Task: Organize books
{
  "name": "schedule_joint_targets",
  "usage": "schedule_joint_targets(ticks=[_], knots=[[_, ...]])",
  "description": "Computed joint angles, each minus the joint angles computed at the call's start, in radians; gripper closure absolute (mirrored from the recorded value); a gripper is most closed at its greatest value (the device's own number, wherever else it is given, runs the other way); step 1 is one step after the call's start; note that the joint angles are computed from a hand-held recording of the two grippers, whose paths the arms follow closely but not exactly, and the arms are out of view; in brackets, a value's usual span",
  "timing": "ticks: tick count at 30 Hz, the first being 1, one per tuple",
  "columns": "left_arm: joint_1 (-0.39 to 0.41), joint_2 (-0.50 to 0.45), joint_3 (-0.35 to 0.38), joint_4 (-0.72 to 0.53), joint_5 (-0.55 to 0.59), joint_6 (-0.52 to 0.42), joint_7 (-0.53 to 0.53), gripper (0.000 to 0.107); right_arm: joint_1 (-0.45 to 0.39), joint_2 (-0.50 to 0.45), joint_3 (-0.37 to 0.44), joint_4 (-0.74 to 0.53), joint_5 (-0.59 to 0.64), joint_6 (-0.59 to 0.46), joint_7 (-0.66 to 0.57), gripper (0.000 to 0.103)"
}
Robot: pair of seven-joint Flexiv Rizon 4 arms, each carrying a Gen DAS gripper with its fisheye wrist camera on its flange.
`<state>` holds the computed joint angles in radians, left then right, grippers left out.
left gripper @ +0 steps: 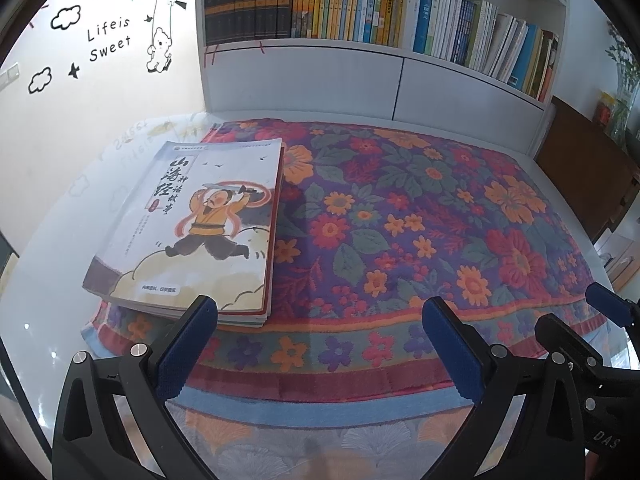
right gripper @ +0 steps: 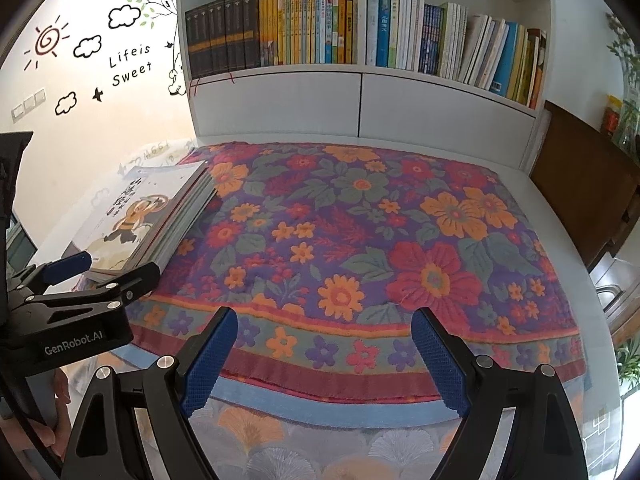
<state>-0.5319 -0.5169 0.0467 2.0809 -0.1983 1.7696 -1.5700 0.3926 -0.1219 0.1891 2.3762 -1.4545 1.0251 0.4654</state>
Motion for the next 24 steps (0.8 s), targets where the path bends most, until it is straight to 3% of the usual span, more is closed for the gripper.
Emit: schedule_joint_targets(ticks=[12, 18, 24], knots=[[-0.029, -0.001, 0.022, -0.001, -0.009, 0.013, 0.001, 0.004, -0.010, 0.008, -0.001, 0.010, -0.014, 0.014, 0.025, 0.016], [-0.083, -0.006, 0.078, -0.006, -0.029, 0.009, -0.004, 0.004, -0.013, 0.001, -0.003, 0.008, -0.021, 0.027, 0.028, 0.016], [-0.082, -0.012, 0.074, -0.006, -0.038, 0.018, -0.006, 0.004, -0.016, 0.001, -0.003, 0.009, -0.033, 0.037, 0.038, 0.016]])
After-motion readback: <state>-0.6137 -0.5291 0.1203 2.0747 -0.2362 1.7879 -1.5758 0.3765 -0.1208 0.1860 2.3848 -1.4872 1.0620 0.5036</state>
